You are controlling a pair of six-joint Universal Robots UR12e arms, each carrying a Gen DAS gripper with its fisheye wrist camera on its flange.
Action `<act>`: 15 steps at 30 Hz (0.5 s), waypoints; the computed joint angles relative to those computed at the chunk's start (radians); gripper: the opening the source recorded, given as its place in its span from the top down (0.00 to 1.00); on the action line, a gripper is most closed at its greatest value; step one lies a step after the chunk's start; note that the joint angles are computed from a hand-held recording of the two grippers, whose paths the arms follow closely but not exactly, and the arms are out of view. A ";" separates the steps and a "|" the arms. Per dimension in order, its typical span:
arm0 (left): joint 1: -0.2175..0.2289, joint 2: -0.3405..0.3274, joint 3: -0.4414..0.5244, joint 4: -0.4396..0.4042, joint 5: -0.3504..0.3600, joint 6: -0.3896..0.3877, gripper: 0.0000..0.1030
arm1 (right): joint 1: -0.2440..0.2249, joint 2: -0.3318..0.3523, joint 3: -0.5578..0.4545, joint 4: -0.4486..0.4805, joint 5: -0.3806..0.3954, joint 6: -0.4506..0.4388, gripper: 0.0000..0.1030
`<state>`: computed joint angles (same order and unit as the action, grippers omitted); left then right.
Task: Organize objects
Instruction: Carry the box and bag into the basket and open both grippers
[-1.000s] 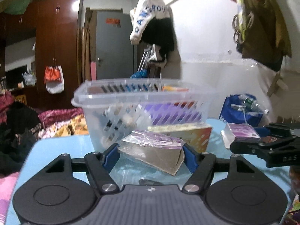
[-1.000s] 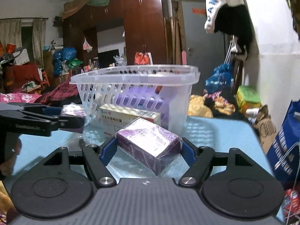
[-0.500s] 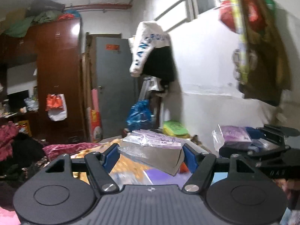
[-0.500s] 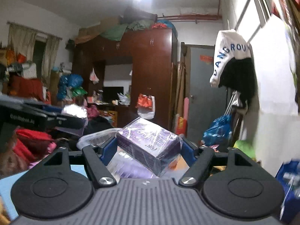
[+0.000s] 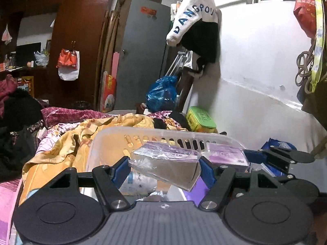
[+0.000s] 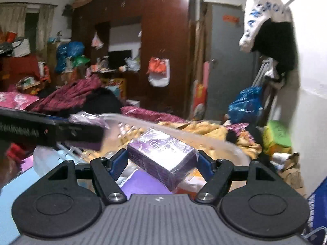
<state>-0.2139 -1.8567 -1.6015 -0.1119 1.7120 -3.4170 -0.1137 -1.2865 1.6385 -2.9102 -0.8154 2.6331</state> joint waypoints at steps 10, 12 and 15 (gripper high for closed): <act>0.002 -0.007 -0.014 0.009 0.008 -0.026 0.16 | -0.003 -0.020 0.024 -0.007 -0.031 -0.069 0.18; 0.006 0.000 -0.027 0.046 -0.017 -0.037 0.04 | -0.011 -0.023 0.044 -0.086 -0.037 -0.045 0.01; -0.007 0.011 -0.051 0.118 0.025 -0.008 0.00 | -0.048 -0.029 0.061 -0.149 0.039 0.033 0.00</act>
